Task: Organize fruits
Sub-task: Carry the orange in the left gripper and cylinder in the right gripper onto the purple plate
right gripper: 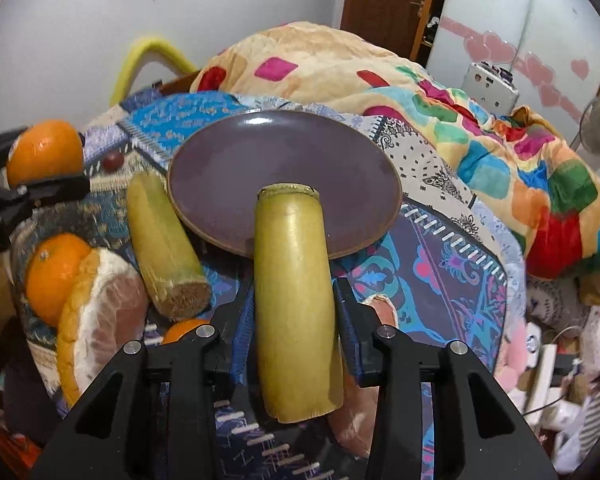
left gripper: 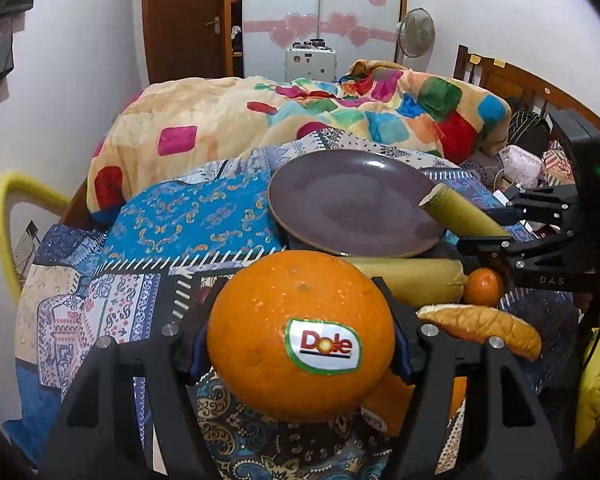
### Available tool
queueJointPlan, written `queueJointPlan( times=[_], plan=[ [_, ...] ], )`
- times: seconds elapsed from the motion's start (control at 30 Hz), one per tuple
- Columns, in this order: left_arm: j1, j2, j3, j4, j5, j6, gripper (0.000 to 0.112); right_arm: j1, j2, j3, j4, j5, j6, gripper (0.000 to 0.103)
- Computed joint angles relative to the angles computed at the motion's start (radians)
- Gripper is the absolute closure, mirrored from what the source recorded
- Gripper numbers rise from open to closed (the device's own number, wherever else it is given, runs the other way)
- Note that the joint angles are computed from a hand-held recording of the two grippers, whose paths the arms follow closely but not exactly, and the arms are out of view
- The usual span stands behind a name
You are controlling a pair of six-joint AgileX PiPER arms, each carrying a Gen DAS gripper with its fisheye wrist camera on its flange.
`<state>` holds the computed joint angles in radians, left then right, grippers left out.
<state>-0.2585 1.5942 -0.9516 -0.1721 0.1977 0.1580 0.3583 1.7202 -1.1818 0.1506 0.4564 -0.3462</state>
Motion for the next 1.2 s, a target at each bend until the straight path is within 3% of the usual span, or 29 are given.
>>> queueJointPlan(
  times=[0.17,0.43,0.7,0.93,1.2],
  plan=[
    [0.004,0.020,-0.046,0.007,0.010,-0.014,0.044,-0.010,-0.029,0.025,0.052,-0.032,-0.022,0.069],
    [-0.016,0.079,-0.167,0.224,0.029,-0.226,0.044,0.004,-0.075,0.006,0.014,-0.075,0.033,0.070],
    [-0.041,0.161,-0.317,0.340,0.076,-0.322,0.044,-0.005,-0.052,-0.064,0.029,-0.102,0.047,0.070],
    [-0.059,0.260,-0.459,0.375,0.133,-0.348,0.044,-0.016,0.007,-0.135,0.022,-0.121,0.082,0.070],
    [-0.053,0.401,-0.660,0.285,0.243,-0.262,0.044,-0.029,0.114,-0.233,-0.026,-0.115,0.155,0.070]
  ],
)
